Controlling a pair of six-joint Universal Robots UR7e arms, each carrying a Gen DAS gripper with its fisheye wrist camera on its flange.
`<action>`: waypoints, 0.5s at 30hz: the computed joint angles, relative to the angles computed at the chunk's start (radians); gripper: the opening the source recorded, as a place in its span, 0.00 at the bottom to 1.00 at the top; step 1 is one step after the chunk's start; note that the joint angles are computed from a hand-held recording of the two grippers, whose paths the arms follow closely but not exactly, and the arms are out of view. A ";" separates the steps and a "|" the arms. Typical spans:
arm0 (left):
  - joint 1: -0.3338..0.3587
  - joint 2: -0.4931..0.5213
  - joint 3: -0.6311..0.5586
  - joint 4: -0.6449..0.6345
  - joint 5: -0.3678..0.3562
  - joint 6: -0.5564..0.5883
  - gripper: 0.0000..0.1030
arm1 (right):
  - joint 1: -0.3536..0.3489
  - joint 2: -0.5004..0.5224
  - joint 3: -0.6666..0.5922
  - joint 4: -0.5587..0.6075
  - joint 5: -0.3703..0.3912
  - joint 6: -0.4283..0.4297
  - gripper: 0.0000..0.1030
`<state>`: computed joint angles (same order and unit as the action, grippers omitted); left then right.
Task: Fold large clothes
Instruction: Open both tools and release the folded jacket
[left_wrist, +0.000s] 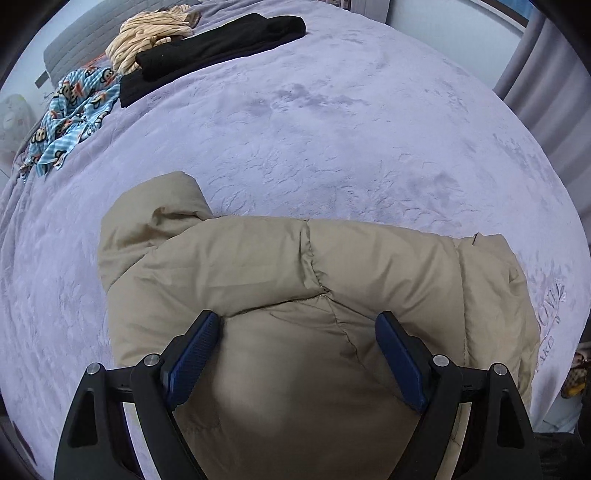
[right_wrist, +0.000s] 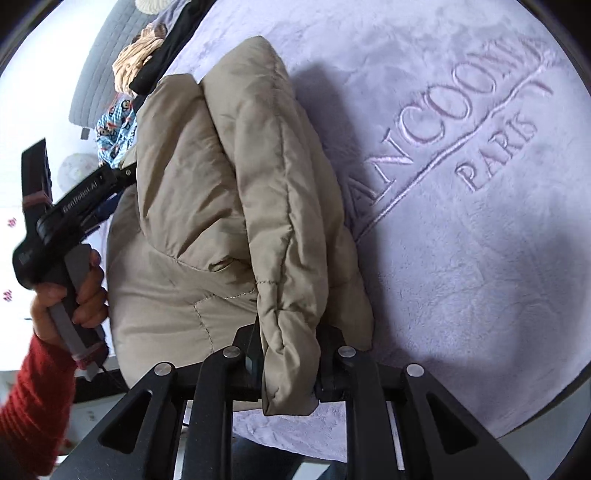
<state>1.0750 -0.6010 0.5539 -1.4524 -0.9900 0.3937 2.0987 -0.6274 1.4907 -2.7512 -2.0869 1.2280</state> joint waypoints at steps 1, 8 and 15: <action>0.002 0.006 -0.016 0.012 0.001 -0.008 0.84 | 0.000 -0.002 -0.008 0.017 0.007 -0.016 0.18; 0.007 0.001 -0.016 0.007 0.015 -0.032 0.84 | -0.004 -0.023 -0.073 0.166 0.025 -0.042 0.25; 0.012 -0.001 -0.024 0.011 0.013 -0.031 0.84 | 0.052 -0.054 -0.171 0.412 -0.168 -0.010 0.57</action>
<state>1.0873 -0.6021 0.5299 -1.4411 -0.9770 0.3627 2.1508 -0.6813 1.3199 -2.3393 -2.2548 1.2179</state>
